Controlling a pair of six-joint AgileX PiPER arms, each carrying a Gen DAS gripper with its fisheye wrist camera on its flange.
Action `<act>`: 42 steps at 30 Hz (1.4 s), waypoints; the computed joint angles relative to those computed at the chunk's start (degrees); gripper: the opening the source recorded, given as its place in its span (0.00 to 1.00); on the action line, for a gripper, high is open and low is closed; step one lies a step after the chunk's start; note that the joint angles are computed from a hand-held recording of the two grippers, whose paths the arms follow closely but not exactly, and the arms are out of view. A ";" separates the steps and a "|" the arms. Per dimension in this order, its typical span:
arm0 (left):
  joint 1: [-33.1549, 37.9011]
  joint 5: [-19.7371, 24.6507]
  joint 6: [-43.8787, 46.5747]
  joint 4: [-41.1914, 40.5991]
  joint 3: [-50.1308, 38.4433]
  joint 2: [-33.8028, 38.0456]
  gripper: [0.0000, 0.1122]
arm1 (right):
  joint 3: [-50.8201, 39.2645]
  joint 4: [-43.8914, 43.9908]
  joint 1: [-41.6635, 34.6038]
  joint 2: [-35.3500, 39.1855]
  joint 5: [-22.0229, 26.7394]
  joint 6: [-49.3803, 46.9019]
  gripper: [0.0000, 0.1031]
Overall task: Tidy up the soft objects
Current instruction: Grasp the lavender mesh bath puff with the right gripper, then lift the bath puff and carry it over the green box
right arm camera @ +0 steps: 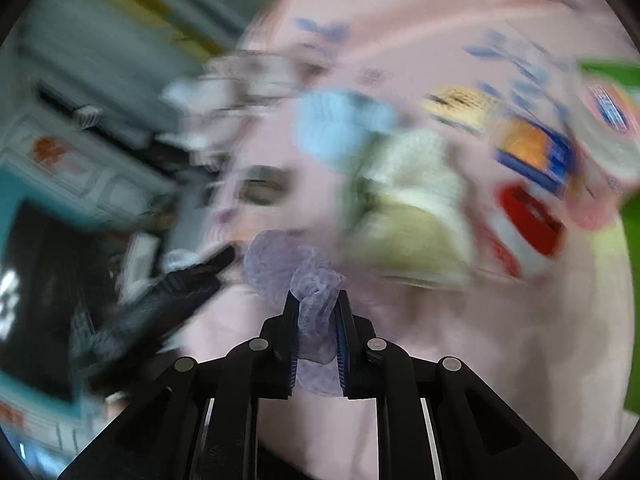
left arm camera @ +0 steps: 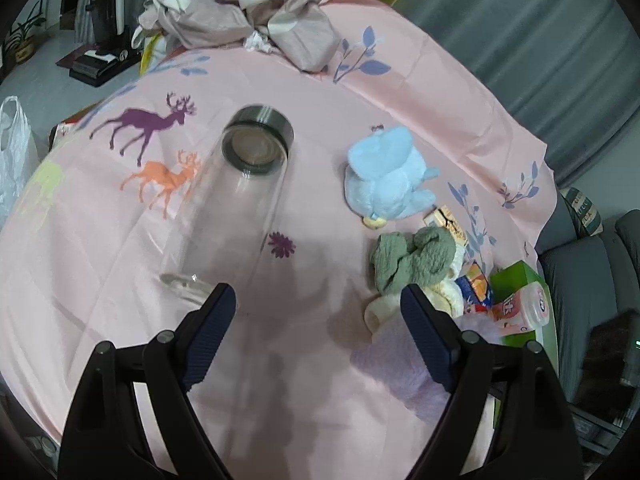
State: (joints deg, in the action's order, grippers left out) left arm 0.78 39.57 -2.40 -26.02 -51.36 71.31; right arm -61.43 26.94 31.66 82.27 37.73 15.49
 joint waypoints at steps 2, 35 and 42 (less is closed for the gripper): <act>-1.17 0.40 0.05 0.18 -0.11 0.89 0.75 | -2.01 -9.15 0.23 3.46 2.55 8.63 0.15; -15.26 -0.34 18.13 -18.37 2.99 7.21 0.58 | 3.64 -0.24 -8.26 2.23 -1.38 -1.18 0.88; -22.80 -10.57 12.77 -14.10 3.21 11.93 0.39 | 4.49 5.17 -9.17 4.96 -2.48 -5.11 0.60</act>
